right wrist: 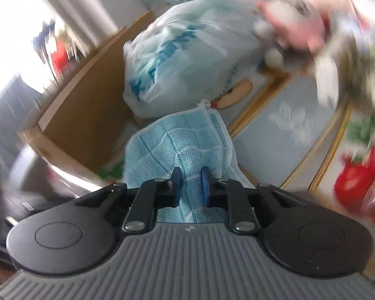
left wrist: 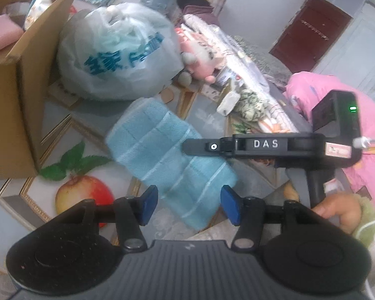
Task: Organize soft objects
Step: 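Lift the blue towel with both tools and carry it over the box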
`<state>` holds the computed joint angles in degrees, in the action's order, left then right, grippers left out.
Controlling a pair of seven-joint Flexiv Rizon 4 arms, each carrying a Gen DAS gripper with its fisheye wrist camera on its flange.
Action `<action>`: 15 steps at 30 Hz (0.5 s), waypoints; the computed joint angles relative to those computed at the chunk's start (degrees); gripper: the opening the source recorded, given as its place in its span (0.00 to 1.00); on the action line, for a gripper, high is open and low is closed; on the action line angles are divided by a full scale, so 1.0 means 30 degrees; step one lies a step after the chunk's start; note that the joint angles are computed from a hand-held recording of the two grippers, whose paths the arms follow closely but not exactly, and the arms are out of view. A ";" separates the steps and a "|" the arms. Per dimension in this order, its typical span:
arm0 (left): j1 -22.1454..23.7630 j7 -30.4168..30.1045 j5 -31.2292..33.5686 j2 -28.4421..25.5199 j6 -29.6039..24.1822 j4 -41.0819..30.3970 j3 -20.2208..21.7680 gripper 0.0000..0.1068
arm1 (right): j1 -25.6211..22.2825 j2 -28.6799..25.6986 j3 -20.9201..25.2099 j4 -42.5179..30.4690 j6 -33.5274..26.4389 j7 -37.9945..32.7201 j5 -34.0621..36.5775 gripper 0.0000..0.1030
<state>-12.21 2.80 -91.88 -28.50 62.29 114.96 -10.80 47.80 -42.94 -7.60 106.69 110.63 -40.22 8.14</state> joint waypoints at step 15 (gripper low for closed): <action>-0.0027 -0.0758 0.0362 -0.0575 0.0459 -0.0845 -0.0807 0.72 | -0.8367 -0.5308 0.8897 -0.0276 1.2855 0.7928 -0.6713 0.14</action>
<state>-12.29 0.52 -90.79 -30.22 63.67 112.43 -13.22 22.70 -58.87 19.09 105.86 149.20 -16.44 -12.00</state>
